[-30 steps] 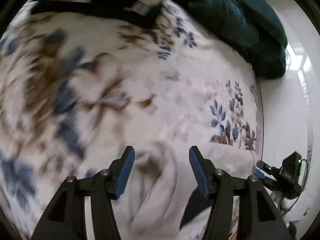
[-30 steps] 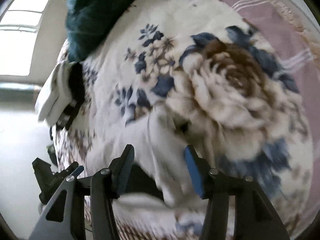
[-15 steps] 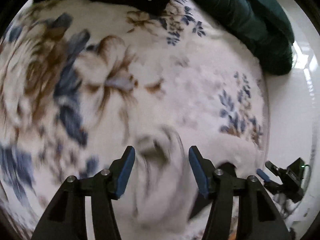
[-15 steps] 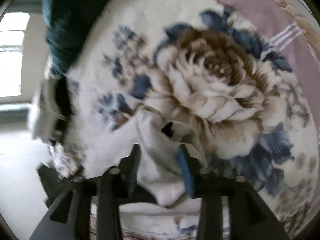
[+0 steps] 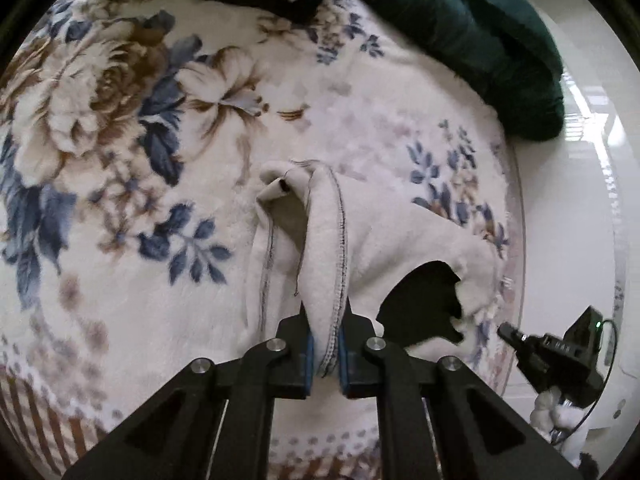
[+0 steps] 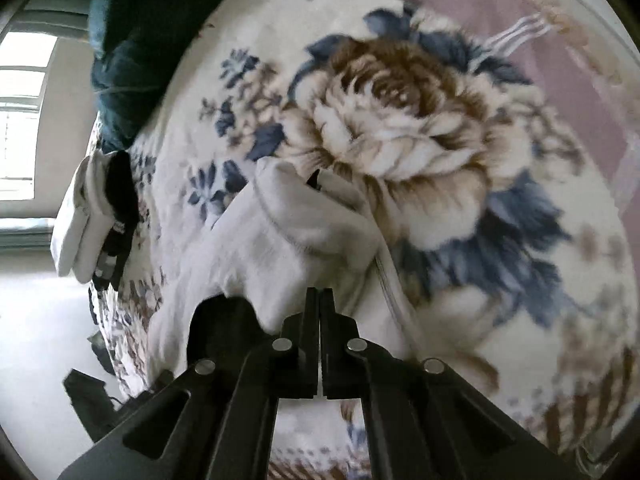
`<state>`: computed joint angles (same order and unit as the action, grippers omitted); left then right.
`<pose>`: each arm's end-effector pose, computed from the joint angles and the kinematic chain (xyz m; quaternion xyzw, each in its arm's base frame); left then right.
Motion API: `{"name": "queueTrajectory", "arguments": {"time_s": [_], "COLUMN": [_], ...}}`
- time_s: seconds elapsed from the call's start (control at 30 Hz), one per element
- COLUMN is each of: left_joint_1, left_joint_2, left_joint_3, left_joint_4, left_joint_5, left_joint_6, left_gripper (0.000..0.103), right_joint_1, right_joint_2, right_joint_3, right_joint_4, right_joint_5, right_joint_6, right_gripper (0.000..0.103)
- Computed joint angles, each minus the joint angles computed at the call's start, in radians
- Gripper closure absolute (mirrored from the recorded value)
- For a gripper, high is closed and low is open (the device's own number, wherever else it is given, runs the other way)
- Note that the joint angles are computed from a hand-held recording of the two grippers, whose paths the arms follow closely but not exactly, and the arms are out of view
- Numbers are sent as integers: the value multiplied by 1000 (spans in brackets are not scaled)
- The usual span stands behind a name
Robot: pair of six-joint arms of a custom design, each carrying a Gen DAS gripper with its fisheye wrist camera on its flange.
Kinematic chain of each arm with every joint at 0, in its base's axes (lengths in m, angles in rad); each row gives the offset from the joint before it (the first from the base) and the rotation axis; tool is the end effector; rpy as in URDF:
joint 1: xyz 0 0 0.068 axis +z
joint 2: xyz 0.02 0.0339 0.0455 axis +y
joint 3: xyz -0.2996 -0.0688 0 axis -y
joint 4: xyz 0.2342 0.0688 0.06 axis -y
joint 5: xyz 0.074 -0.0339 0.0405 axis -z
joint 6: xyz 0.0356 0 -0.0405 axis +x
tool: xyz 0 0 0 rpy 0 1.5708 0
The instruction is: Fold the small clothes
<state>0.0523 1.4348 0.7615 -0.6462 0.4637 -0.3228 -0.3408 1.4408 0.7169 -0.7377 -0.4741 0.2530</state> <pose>0.2267 -0.0041 0.2087 -0.1517 0.9540 -0.2423 0.0901 0.2014 -0.0542 0.1954 0.2717 0.9319 0.2319 0.0633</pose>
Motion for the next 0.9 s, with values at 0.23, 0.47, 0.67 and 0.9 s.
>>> {"name": "queueTrajectory", "arguments": {"time_s": [0.23,0.47,0.67,0.9], "left_joint_1": [6,8,-1,-1], "left_joint_2": [20,77,95,19], "left_joint_3": [-18,-16,-13,1], "left_joint_4": [-29,31,50,-30], "left_joint_5": [6,-13,-25,-15], "left_joint_6": [20,38,43,48], "left_gripper": [96,96,96,96], "right_joint_1": [-165,-128,-4,13], "right_joint_2": [-122,153,239,-91], "right_joint_3": [-3,-18,-87,-65], "right_joint_4": [-253,-20,207,-8], "right_joint_5": [-19,-104,-93,-20], "right_joint_6": [-148,-49,108,114], "right_gripper": [103,60,100,100]}}
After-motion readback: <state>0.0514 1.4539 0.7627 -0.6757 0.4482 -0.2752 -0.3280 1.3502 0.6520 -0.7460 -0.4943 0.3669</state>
